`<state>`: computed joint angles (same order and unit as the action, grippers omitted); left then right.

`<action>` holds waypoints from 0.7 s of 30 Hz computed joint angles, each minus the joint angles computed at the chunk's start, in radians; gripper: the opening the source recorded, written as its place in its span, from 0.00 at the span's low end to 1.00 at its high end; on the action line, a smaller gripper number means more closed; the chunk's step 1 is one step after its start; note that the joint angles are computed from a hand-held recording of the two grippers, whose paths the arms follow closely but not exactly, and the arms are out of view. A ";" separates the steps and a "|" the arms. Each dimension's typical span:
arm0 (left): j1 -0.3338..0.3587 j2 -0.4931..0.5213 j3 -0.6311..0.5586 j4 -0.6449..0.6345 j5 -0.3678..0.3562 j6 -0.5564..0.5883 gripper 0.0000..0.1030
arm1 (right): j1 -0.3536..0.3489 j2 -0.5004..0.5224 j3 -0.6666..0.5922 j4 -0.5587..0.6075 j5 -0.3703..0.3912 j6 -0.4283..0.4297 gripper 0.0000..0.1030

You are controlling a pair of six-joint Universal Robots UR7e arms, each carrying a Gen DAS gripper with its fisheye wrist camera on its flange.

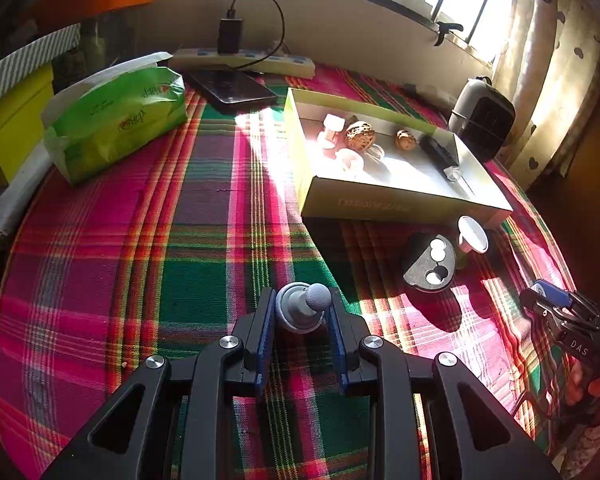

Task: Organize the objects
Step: 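Close the right gripper on the white printed disc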

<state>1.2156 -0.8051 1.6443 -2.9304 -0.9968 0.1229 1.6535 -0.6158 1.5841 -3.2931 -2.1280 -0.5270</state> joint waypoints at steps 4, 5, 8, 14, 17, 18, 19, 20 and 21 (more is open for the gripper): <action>0.000 0.000 0.000 -0.001 0.000 0.001 0.22 | 0.003 0.005 -0.001 -0.008 -0.012 -0.012 0.51; 0.000 0.000 0.000 -0.001 0.000 0.001 0.22 | 0.004 0.005 -0.001 -0.011 -0.014 -0.013 0.47; 0.000 0.000 0.000 0.000 0.000 -0.001 0.22 | 0.005 0.005 -0.001 -0.014 -0.017 -0.012 0.42; -0.001 0.001 0.001 -0.002 0.002 0.000 0.22 | 0.006 0.005 0.000 -0.016 -0.017 -0.020 0.33; 0.000 0.001 0.000 -0.003 0.002 0.001 0.22 | 0.007 0.006 0.000 -0.015 -0.015 -0.028 0.28; 0.000 0.001 0.000 -0.003 0.002 0.001 0.22 | 0.008 0.007 -0.002 -0.015 -0.017 -0.029 0.28; 0.000 0.001 0.000 -0.003 0.002 0.001 0.22 | 0.008 0.007 -0.002 -0.015 -0.016 -0.029 0.28; 0.000 0.001 0.000 -0.003 0.002 0.000 0.22 | 0.008 0.007 -0.002 -0.015 -0.017 -0.028 0.28; 0.000 0.001 0.000 -0.003 0.002 0.000 0.22 | 0.008 0.007 -0.002 -0.015 -0.017 -0.029 0.28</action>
